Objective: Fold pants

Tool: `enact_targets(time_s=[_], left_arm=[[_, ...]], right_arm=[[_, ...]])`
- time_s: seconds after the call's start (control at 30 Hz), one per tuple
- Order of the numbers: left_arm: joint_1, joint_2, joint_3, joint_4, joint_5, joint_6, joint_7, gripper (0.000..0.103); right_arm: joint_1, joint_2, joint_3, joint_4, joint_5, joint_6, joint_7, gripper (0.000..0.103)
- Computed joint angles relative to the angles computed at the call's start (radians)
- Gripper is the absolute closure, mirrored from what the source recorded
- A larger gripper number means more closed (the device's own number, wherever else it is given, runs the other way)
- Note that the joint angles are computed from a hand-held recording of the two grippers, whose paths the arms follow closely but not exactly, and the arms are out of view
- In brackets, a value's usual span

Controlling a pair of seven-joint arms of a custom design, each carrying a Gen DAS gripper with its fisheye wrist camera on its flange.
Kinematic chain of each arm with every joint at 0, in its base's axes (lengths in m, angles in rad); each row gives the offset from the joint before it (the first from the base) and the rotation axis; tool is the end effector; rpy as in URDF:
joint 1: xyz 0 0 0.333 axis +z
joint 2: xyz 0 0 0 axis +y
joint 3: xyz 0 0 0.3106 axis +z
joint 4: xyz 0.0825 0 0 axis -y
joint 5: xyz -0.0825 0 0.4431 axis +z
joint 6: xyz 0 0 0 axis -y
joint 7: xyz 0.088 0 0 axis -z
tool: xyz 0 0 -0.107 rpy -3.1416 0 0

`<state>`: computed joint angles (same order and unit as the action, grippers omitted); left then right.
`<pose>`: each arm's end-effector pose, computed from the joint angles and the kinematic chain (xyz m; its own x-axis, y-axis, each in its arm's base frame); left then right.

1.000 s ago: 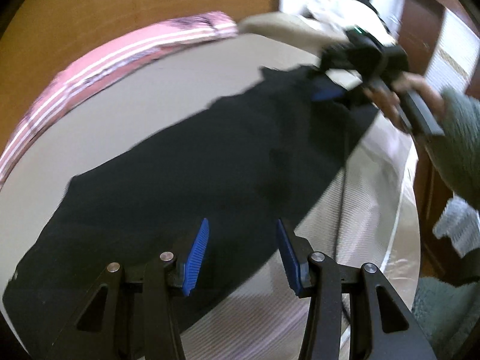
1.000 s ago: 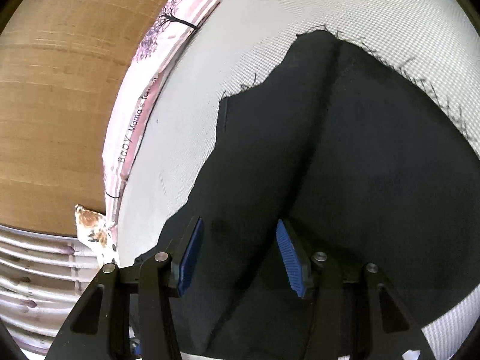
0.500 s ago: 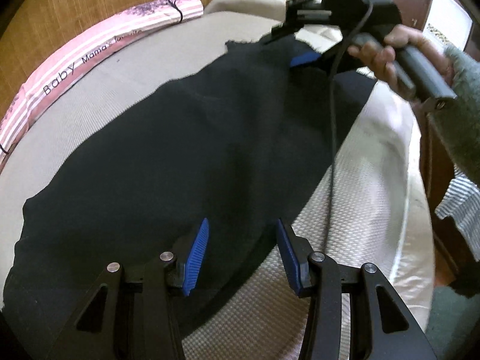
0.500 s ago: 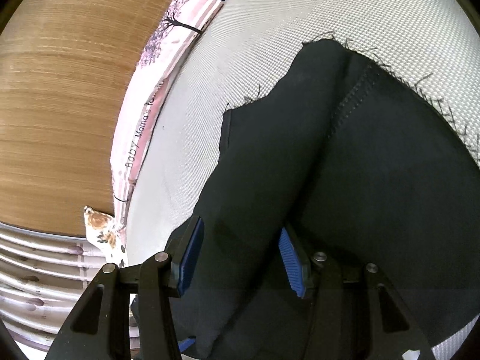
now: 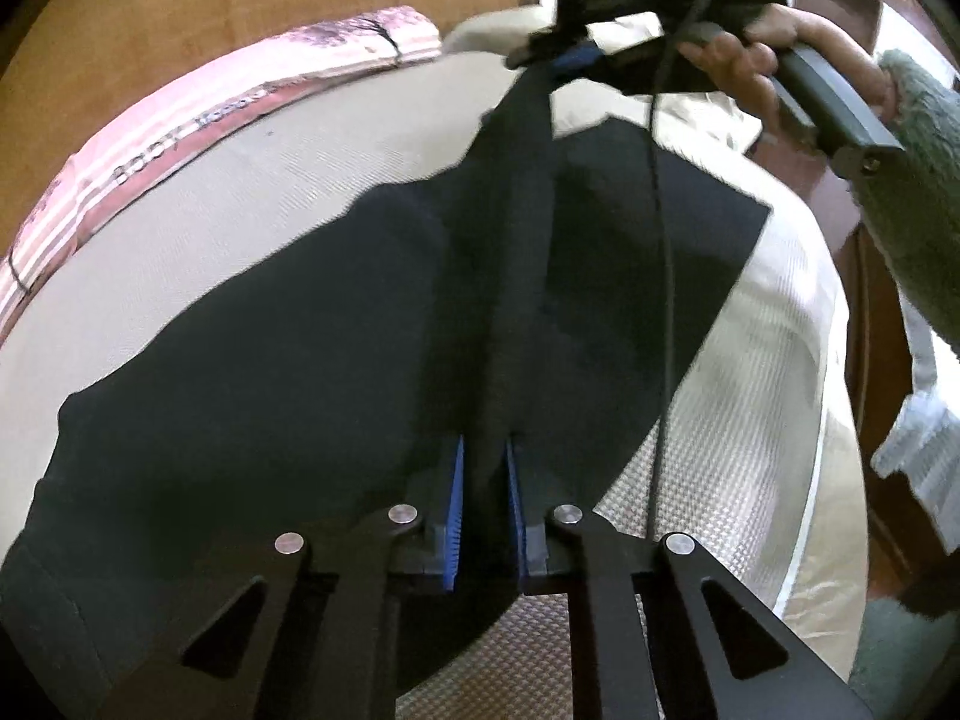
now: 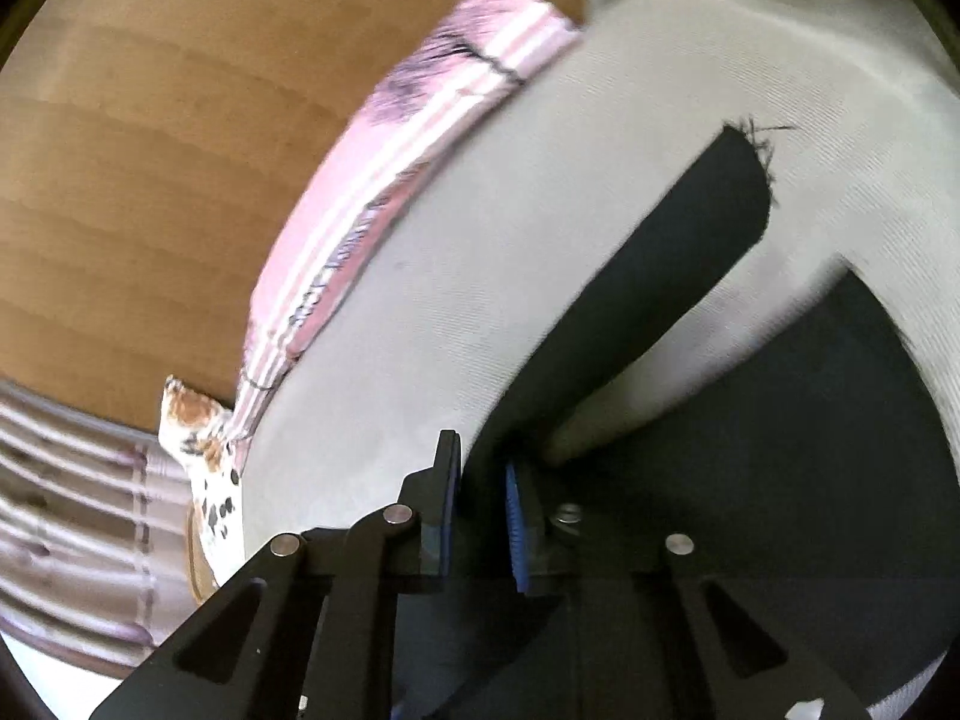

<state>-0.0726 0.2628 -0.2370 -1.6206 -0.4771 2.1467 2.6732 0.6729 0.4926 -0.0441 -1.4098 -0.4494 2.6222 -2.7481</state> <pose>0.6850 -0.2237 0.4837 -0.9309 -0.3621 0.0492 -0.3324 0.7831 -0.5257 0.6378 0.4853 0.4769 -0.5718 -0.4420 -0.6912 -0.4580 0.8709 -0.1781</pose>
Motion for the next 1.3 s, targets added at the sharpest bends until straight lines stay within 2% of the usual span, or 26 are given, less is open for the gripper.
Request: enact_targets(time_s=[0.1, 0.13, 0.17, 0.2, 0.23, 0.3, 0.4, 0.53, 0.63, 0.77, 0.83, 0.97, 1.07, 1.2, 1.3], left_arm=[[0.010, 0.031, 0.006, 0.051, -0.032, -0.006, -0.061, 0.090], [0.010, 0.046, 0.008, 0.072, -0.027, -0.009, -0.092, 0.090], [0.010, 0.067, 0.013, 0.101, -0.014, -0.017, -0.133, 0.090], [0.010, 0.090, 0.017, 0.129, -0.001, -0.022, -0.173, 0.090], [0.012, 0.105, 0.017, 0.148, 0.008, -0.026, -0.200, 0.090], [0.018, 0.139, 0.016, 0.189, 0.026, -0.042, -0.246, 0.090], [0.030, 0.157, 0.003, 0.201, 0.039, -0.050, -0.244, 0.090], [0.040, 0.155, -0.010, 0.182, 0.040, -0.036, -0.218, 0.090], [0.045, 0.173, -0.013, 0.208, 0.034, -0.063, -0.232, 0.090], [0.045, 0.177, -0.016, 0.210, 0.034, -0.063, -0.235, 0.089], [0.046, 0.177, -0.017, 0.209, 0.034, -0.063, -0.234, 0.089], [0.046, 0.177, -0.017, 0.209, 0.034, -0.064, -0.235, 0.089], [0.046, 0.174, -0.017, 0.205, 0.037, -0.059, -0.230, 0.089], [0.041, 0.166, -0.014, 0.195, 0.048, -0.048, -0.229, 0.089], [0.031, 0.148, -0.012, 0.171, 0.072, -0.018, -0.216, 0.089]], right_arm=[[-0.055, 0.155, 0.043, 0.235, 0.081, -0.033, -0.176, 0.085], [-0.062, 0.199, 0.046, 0.299, 0.111, -0.041, -0.211, 0.077], [-0.069, 0.242, 0.044, 0.358, 0.141, -0.036, -0.227, 0.058], [-0.069, 0.272, 0.037, 0.397, 0.163, -0.027, -0.233, 0.051], [-0.062, 0.291, 0.019, 0.422, 0.173, -0.019, -0.230, 0.048], [-0.044, 0.293, -0.016, 0.423, 0.175, -0.018, -0.225, 0.048], [-0.017, 0.207, -0.050, 0.283, 0.160, -0.004, -0.184, 0.048], [-0.013, 0.078, -0.047, 0.059, 0.147, 0.015, -0.101, 0.055], [-0.030, 0.044, -0.031, -0.022, 0.145, 0.037, -0.062, 0.059], [-0.060, 0.080, -0.006, -0.006, 0.167, 0.058, -0.075, 0.063], [-0.060, 0.104, -0.016, 0.021, 0.161, 0.060, -0.082, 0.065], [-0.075, 0.146, -0.018, 0.073, 0.183, 0.063, -0.105, 0.080], [-0.081, 0.166, -0.013, 0.114, 0.202, 0.027, -0.138, 0.093], [-0.043, 0.138, -0.051, 0.111, 0.155, -0.014, -0.111, 0.098], [0.003, 0.056, -0.084, 0.051, 0.060, -0.053, -0.048, 0.099]])
